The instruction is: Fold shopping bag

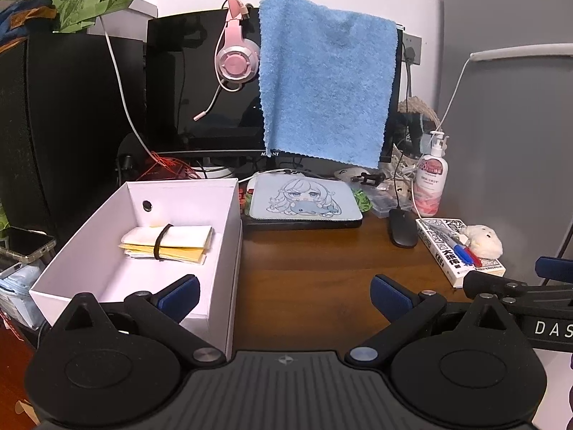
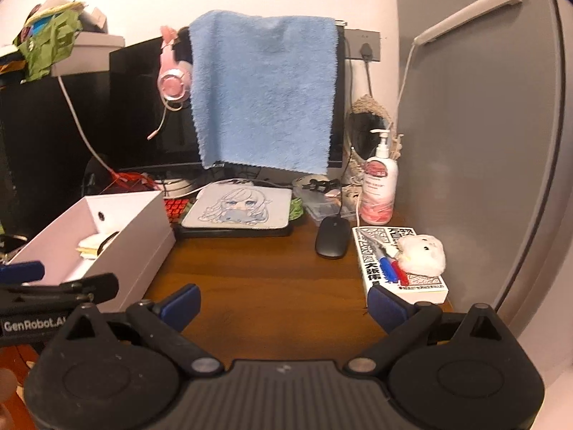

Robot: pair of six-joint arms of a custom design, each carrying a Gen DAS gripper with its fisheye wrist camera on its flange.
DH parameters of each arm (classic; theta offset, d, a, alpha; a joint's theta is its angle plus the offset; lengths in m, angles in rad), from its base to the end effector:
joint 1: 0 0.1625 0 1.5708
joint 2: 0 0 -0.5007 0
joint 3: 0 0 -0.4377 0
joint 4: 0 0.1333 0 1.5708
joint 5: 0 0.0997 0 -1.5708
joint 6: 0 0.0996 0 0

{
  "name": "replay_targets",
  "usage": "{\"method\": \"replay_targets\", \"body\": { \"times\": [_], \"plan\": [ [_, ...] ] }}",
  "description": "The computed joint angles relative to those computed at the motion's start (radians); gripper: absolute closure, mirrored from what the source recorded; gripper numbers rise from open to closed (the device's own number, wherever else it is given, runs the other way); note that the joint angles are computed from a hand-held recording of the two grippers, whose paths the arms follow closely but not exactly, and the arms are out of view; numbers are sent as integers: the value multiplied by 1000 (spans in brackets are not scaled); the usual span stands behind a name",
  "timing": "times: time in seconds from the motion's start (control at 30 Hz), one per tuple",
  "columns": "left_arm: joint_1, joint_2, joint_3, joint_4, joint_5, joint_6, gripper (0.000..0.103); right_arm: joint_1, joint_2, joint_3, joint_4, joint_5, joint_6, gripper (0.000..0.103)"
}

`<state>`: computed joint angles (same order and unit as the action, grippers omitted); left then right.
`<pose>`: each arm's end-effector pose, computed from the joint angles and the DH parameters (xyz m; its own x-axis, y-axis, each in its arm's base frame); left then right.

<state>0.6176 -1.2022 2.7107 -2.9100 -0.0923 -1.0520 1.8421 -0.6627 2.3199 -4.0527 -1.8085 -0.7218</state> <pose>-0.1135 -0.3658 0.1669 -0.6565 -0.4103 -0.6330 0.4709 0.4327 -0.7688 0.2387 -0.4481 0.0420 -0.6174 -0.5025 0.6052 -0.7858 0.4289 -0.4456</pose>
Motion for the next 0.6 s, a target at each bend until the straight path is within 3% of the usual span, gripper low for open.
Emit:
{"method": "replay_targets", "body": {
  "times": [0.1,0.43,0.6],
  "plan": [
    [-1,-20,-5,83,4,-54,1,-1,-5,5,3,10,12,3],
    [0,-16,-4,48,-8,-25,1,4,-4,9,-1,12,8,3],
    [-4,-47,-8,144,-3,-89,1,8,-5,9,2,11,10,3]
  ]
}}
